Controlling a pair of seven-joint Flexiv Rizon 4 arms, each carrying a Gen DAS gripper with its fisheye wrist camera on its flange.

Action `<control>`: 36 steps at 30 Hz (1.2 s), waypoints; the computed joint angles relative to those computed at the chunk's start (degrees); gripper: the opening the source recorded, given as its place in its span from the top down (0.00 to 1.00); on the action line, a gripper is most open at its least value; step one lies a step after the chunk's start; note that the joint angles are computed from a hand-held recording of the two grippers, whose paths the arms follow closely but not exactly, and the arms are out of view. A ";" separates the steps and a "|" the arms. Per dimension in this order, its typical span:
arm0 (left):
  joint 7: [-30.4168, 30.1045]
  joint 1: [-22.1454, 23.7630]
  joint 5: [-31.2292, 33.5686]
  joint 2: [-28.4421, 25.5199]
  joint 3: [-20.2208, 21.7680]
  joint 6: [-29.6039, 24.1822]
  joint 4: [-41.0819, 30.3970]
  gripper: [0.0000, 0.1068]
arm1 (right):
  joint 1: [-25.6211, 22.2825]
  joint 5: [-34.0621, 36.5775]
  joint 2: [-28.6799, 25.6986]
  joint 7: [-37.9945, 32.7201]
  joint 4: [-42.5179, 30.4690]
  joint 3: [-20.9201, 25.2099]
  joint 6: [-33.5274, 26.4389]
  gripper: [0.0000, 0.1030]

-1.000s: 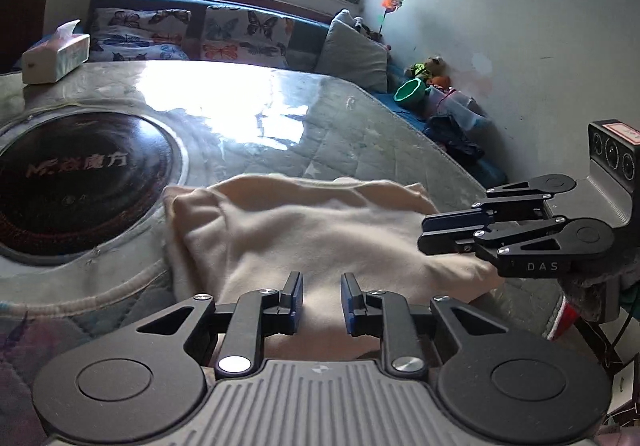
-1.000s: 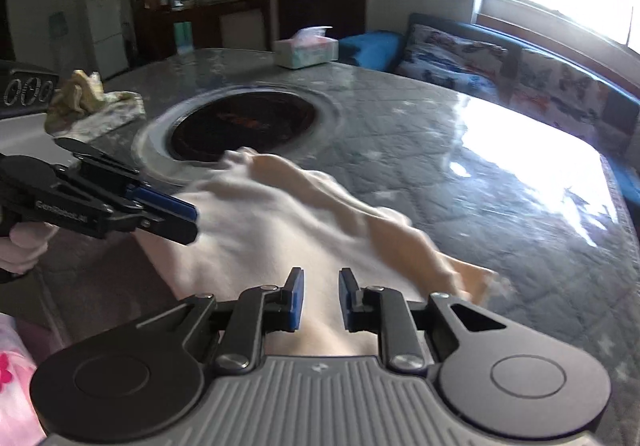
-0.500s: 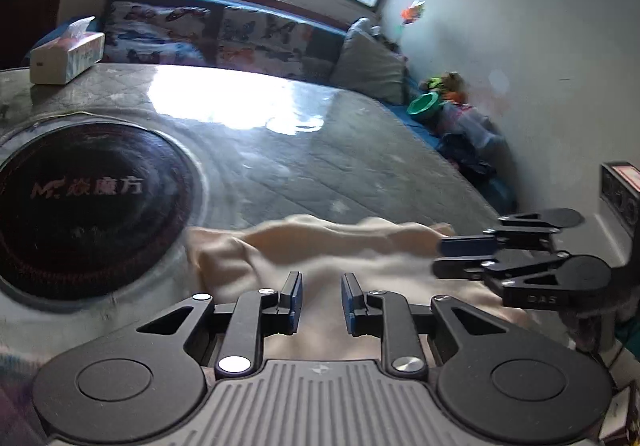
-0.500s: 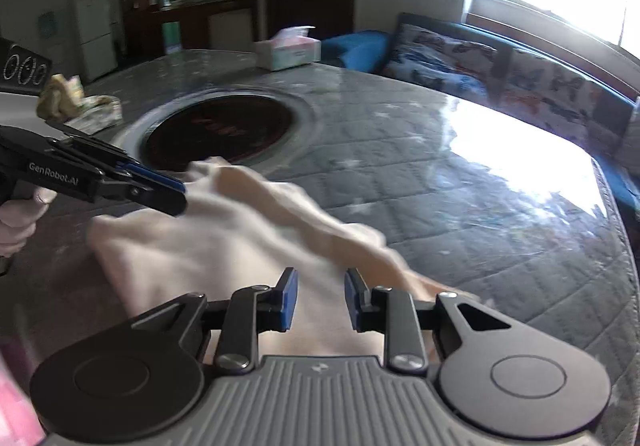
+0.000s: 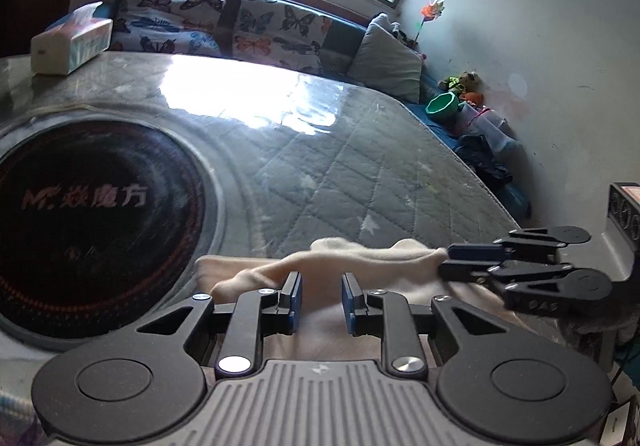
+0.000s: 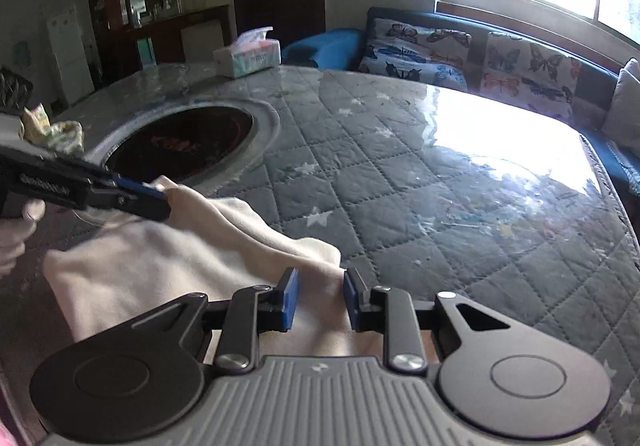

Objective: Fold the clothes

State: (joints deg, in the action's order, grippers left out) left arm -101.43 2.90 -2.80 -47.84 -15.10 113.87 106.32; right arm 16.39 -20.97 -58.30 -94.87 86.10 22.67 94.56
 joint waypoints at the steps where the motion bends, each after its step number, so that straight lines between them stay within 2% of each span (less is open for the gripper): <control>1: 0.35 -0.76 -0.50 -0.11 0.73 -0.68 -0.67 0.77 | 0.05 0.05 -0.36 0.14 -0.57 0.03 -0.41 0.76; 4: 1.54 -3.05 -2.65 -0.63 3.03 -3.13 -2.47 0.77 | 0.38 0.42 -0.53 0.33 -0.99 -0.26 -0.05 0.76; 10: 2.24 -2.97 -3.69 -0.96 2.66 -3.38 -2.69 0.76 | 0.45 0.33 -0.23 0.71 -0.53 -0.49 -0.20 0.71; 12: 2.38 -3.81 -4.41 -0.58 3.40 -3.56 -2.54 0.72 | 1.00 0.64 0.03 1.05 -0.20 -1.33 0.36 0.70; 16: 2.73 -6.38 -5.96 0.41 5.71 -2.98 -1.97 0.57 | 1.56 0.80 1.36 1.88 1.79 -2.36 2.33 0.61; 19: 3.07 -8.06 -6.93 1.13 7.07 -2.35 -1.28 0.53 | 2.15 0.58 2.42 2.77 3.55 -3.47 3.74 0.51; 23: 3.11 -9.68 -8.15 1.91 8.27 -1.28 -0.09 0.46 | 3.33 0.58 3.56 4.69 5.64 -5.38 5.61 0.49; 25: 3.07 -10.62 -8.95 2.29 9.05 -0.80 0.61 0.42 | 4.03 0.70 4.17 5.84 6.77 -6.40 6.77 0.44; 27: 3.06 -11.78 -9.91 2.61 10.01 -0.29 1.29 0.39 | 4.67 0.69 4.71 6.88 7.87 -7.33 8.08 0.43; 36: 4.12 -16.68 -14.17 3.49 13.61 2.24 3.61 0.25 | 9.59 2.28 7.06 10.93 12.66 -13.62 14.09 0.22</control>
